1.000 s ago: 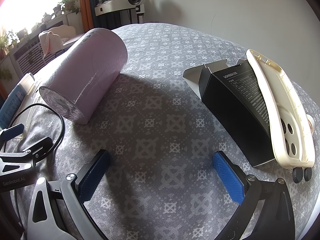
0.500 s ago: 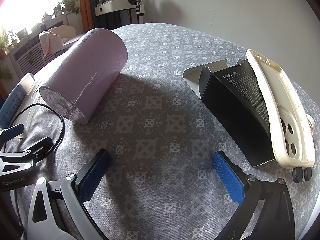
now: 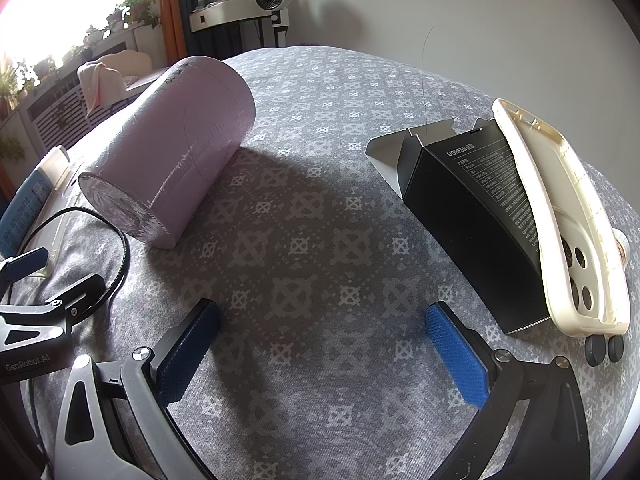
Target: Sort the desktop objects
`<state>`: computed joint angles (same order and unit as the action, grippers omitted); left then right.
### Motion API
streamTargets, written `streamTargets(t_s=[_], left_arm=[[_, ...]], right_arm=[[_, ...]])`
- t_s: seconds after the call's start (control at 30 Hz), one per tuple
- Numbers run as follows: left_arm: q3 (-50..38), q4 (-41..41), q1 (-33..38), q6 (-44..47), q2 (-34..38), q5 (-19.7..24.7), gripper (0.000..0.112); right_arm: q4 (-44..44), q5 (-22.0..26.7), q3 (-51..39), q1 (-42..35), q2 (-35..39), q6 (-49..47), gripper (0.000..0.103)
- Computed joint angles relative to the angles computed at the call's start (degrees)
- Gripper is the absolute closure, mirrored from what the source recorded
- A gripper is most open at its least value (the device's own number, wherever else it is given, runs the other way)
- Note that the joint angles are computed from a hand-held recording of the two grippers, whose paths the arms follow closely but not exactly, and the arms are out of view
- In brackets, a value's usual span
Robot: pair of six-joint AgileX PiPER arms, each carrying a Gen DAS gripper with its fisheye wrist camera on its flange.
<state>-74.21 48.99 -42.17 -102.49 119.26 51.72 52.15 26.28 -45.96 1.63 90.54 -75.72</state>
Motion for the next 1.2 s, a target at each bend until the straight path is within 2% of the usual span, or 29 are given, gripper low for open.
streamTargets(t_s=[1.2], left_arm=[[-0.1,-0.1,0.0,0.0,0.1,0.1,0.01]], right_arm=[[0.4,0.0,0.4,-0.2,-0.2,-0.7,0.0]])
